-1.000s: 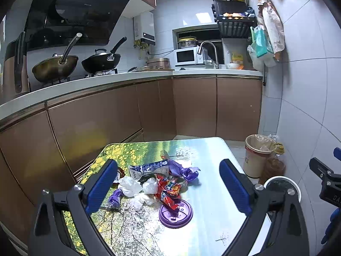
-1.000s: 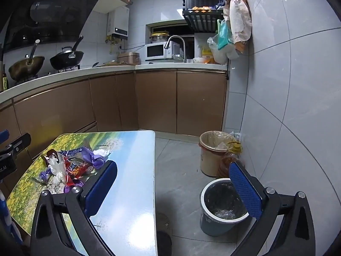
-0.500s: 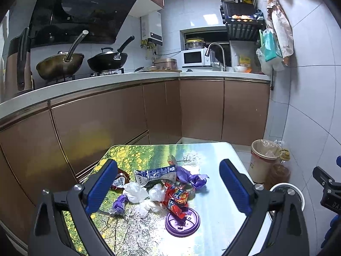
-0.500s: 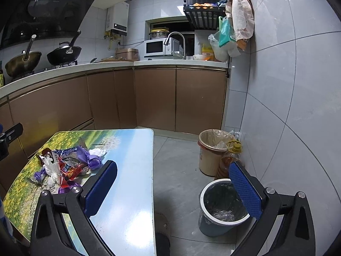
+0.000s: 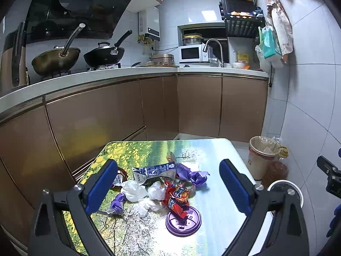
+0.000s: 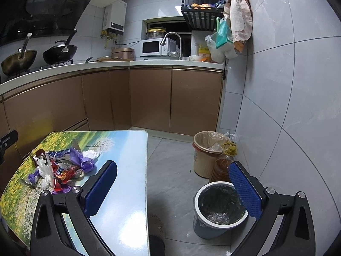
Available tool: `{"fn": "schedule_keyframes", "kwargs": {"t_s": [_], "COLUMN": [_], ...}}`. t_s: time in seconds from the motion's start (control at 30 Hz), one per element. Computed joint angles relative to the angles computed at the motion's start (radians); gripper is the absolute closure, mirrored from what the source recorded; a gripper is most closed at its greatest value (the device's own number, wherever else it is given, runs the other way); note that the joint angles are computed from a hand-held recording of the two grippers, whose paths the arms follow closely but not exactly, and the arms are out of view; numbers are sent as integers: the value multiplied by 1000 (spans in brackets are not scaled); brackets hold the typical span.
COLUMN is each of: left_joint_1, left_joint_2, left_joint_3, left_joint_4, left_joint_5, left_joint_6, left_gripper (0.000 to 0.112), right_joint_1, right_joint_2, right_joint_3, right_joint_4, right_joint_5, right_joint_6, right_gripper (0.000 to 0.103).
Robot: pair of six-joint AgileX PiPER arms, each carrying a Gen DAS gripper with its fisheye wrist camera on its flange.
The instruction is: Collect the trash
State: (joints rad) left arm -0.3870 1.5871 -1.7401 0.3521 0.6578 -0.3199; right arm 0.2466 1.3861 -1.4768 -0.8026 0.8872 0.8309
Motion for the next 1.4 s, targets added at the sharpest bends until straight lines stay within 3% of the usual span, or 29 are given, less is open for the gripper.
{"fn": "schedule_keyframes", "kwargs": {"t_s": [1.4], "left_joint_1": [71], "left_joint_2": [50], "left_joint_3": [18], "left_joint_4": [-279], "left_joint_5": [-84], "left_joint_6": [253], "left_gripper": [16], "right_joint_1": [-1], "right_joint_2": [80], "right_joint_3": [-51], "right_joint_4": [-30], "right_joint_5": [-13], "right_joint_6": [18], "right_gripper": [0]}}
